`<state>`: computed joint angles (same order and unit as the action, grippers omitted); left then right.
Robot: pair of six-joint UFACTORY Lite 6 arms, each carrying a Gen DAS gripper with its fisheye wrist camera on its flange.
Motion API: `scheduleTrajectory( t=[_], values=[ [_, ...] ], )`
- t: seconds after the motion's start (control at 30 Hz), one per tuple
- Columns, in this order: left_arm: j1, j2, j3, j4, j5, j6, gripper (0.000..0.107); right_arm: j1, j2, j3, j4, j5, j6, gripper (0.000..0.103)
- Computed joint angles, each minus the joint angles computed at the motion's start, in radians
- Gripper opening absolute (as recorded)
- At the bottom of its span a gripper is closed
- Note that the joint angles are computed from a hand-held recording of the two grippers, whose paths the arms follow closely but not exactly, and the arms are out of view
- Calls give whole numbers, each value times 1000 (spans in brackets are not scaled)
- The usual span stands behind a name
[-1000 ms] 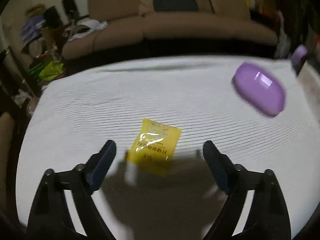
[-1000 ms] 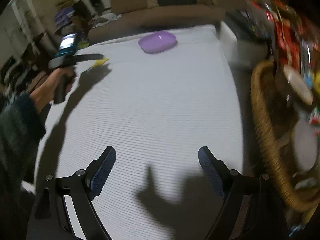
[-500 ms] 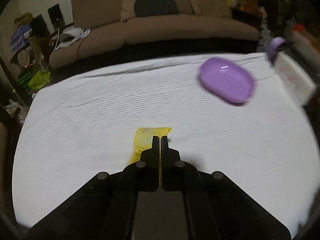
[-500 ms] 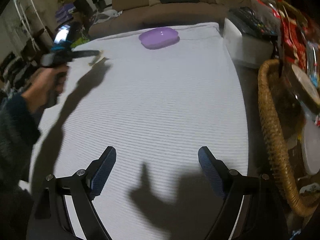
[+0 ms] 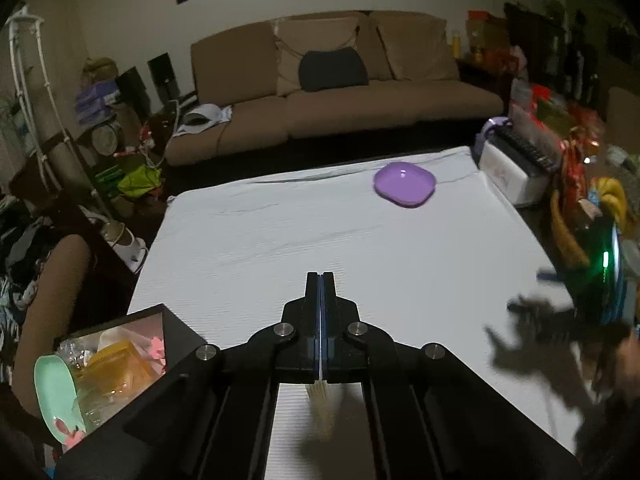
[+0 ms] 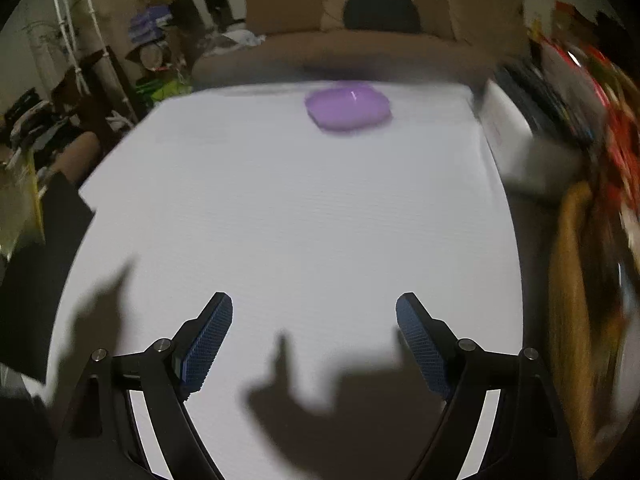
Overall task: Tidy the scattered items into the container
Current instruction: 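Lower the left tool onto the yellow sachet and close it, then grasp the purple plastic plate by its rim with the right tool while the left tool lifts the sachet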
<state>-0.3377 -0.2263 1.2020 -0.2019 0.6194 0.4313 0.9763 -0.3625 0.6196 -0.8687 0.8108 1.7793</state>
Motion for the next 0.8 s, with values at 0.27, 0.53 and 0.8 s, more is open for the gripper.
scheduleTrajectory(
  t=[0.27, 0.53, 0.8],
  values=[
    [159, 121, -6, -289, -20, 238, 0, -802, 579, 542, 489, -421, -812, 85],
    [261, 288, 127, -174, 305, 252, 64, -926, 1212, 1223, 494, -216, -846, 69],
    [86, 334, 36, 117, 284, -9, 83, -955, 903, 800, 539, -450, -926, 3]
  ],
)
